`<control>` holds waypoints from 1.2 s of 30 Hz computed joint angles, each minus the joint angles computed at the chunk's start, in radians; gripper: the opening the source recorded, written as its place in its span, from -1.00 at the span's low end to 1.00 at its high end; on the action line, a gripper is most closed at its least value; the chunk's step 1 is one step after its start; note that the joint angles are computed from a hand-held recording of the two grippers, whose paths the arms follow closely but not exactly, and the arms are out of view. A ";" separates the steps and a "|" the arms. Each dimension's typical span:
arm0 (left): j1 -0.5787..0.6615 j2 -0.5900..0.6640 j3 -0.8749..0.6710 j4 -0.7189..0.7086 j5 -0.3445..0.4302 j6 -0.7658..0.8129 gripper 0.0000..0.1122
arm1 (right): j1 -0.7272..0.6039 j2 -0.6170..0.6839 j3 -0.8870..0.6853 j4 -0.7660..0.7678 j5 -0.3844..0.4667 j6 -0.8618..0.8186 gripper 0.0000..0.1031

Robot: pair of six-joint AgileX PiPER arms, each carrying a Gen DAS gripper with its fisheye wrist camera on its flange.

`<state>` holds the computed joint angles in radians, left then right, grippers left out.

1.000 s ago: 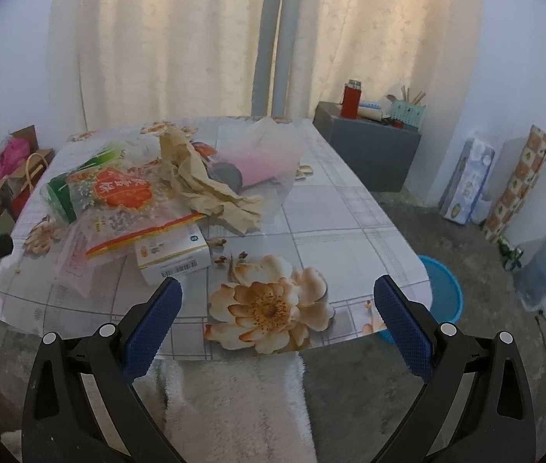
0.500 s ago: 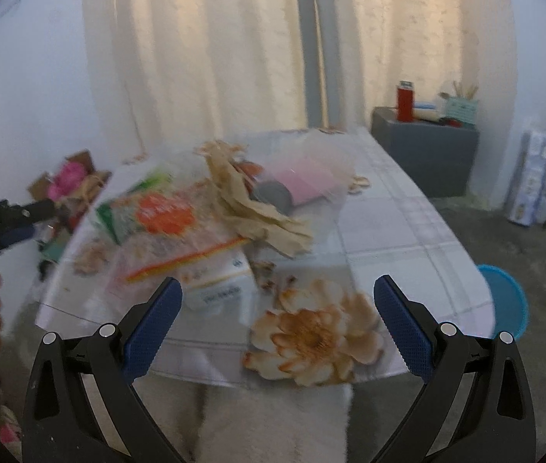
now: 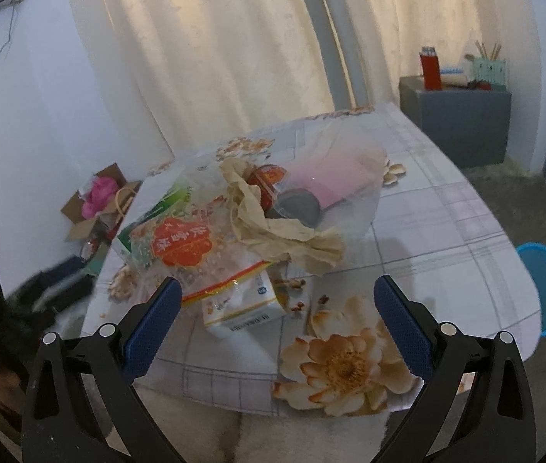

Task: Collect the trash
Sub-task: 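Grasp the crumpled brown paper with the right tool while the left tool grasps the clear red-printed bag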

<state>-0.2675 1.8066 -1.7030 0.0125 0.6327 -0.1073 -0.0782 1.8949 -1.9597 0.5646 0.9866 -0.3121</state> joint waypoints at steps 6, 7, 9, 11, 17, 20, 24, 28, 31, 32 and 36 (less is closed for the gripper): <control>0.003 0.038 -0.029 -0.020 -0.001 0.028 0.53 | 0.020 0.051 -0.099 0.012 0.060 0.013 0.85; 0.004 0.043 -0.046 -0.035 -0.010 0.064 0.53 | 0.026 0.058 -0.114 0.008 0.066 0.021 0.85; 0.012 0.049 -0.073 -0.098 -0.014 0.183 0.53 | 0.033 0.073 -0.146 0.010 0.084 0.032 0.85; 0.005 0.091 -0.163 -0.110 0.046 0.265 0.70 | 0.037 0.090 -0.176 0.015 0.100 0.044 0.85; -0.010 0.273 -0.484 -0.021 0.237 0.200 0.75 | 0.035 0.095 -0.195 0.020 0.111 0.071 0.85; 0.051 0.278 -0.504 -0.208 0.270 0.190 0.75 | 0.023 0.078 -0.166 0.013 0.096 0.071 0.85; 0.157 0.264 -0.419 -0.527 0.305 0.203 0.70 | 0.000 0.069 -0.134 0.031 0.093 0.070 0.85; 0.200 0.346 -0.494 -0.633 0.389 0.114 0.50 | -0.023 0.082 -0.135 0.083 0.114 0.072 0.85; 0.205 0.439 -0.627 -0.627 0.458 0.010 0.31 | -0.034 0.062 -0.109 0.105 0.102 0.058 0.85; 0.206 0.473 -0.677 -0.629 0.482 -0.023 0.24 | -0.037 0.049 -0.093 0.107 0.091 0.051 0.85; 0.192 0.554 -0.831 -0.566 0.555 -0.123 -0.03 | -0.035 0.028 -0.076 0.080 0.078 0.049 0.85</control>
<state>-0.0751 2.3602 -2.5345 -0.5536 1.1877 -0.2302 -0.1132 1.9231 -2.0360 0.6448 1.0644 -0.2634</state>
